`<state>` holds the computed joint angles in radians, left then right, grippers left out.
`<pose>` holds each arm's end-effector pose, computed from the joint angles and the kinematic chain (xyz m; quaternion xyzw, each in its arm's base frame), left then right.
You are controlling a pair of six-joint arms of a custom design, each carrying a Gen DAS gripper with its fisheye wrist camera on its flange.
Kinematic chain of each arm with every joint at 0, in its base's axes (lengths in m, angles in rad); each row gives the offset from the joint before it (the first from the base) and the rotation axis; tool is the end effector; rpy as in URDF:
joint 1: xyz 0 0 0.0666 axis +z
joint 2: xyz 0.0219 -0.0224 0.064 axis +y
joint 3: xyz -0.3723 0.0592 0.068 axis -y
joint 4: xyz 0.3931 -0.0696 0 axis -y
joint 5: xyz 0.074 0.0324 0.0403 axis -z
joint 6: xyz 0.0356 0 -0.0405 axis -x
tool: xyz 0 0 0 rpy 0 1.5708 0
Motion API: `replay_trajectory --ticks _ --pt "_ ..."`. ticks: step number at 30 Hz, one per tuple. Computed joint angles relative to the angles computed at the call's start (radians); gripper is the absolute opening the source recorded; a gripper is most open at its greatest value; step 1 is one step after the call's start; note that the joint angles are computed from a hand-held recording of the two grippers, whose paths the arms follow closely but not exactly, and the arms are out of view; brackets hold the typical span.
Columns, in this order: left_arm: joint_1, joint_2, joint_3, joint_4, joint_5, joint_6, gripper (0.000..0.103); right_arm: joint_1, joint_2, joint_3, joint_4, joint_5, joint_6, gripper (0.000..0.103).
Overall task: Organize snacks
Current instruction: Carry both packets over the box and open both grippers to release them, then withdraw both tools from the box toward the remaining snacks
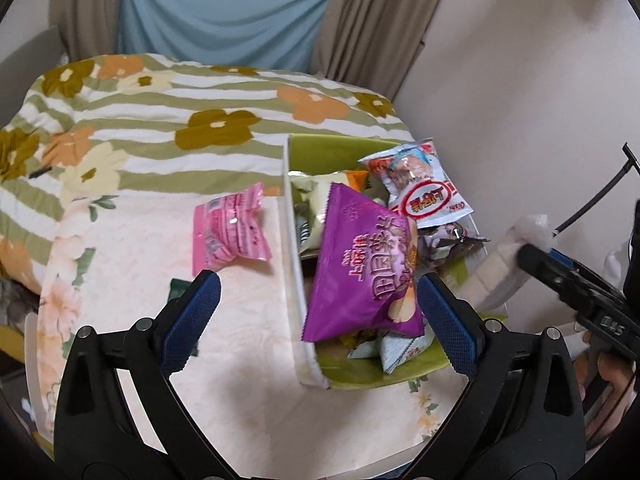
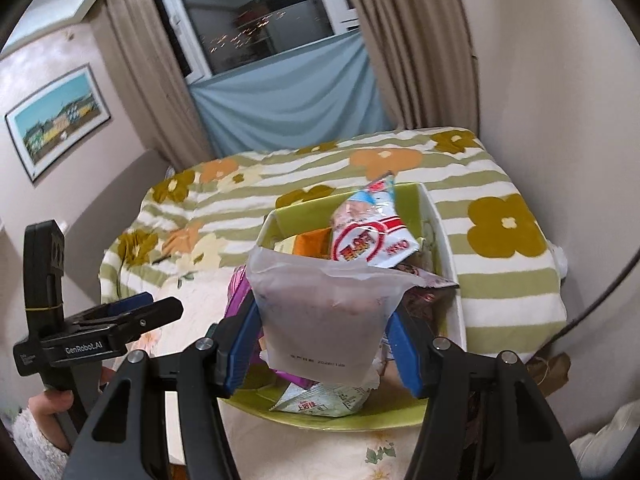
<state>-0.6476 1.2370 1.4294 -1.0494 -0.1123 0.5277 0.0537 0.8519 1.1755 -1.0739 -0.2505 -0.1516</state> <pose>0.3383 -0.2514 0.4970 0.0365 0.9350 -0.1496 0.3195 0.2790 0.0234 0.5064 -0.0052 0.9112 0.1545 0.3819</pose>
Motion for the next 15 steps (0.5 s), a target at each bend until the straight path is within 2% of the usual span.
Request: replay_trajectory --ticks 2,4,6,7,15 --pt "-0.001 -0.011 -0.012 -0.006 -0.012 0.007 0.098 0.015 0.025 -0.001 0.0 0.019 0.004 0.058" --pt "-0.002 -0.019 -0.023 -0.021 -0.026 0.012 0.098 0.016 0.044 -0.013 0.008 0.005 -0.013 0.065" --pt "-0.005 -0.035 -0.042 -0.033 -0.038 0.022 0.098 0.026 0.041 -0.035 0.032 0.024 -0.04 0.089" --pt "-0.005 -0.043 -0.052 -0.039 -0.043 0.028 0.098 0.03 0.033 -0.049 0.046 0.029 -0.048 0.091" --pt "-0.013 -0.082 -0.106 -0.065 -0.051 0.062 0.098 0.068 -0.008 -0.093 0.064 0.077 -0.035 0.092"
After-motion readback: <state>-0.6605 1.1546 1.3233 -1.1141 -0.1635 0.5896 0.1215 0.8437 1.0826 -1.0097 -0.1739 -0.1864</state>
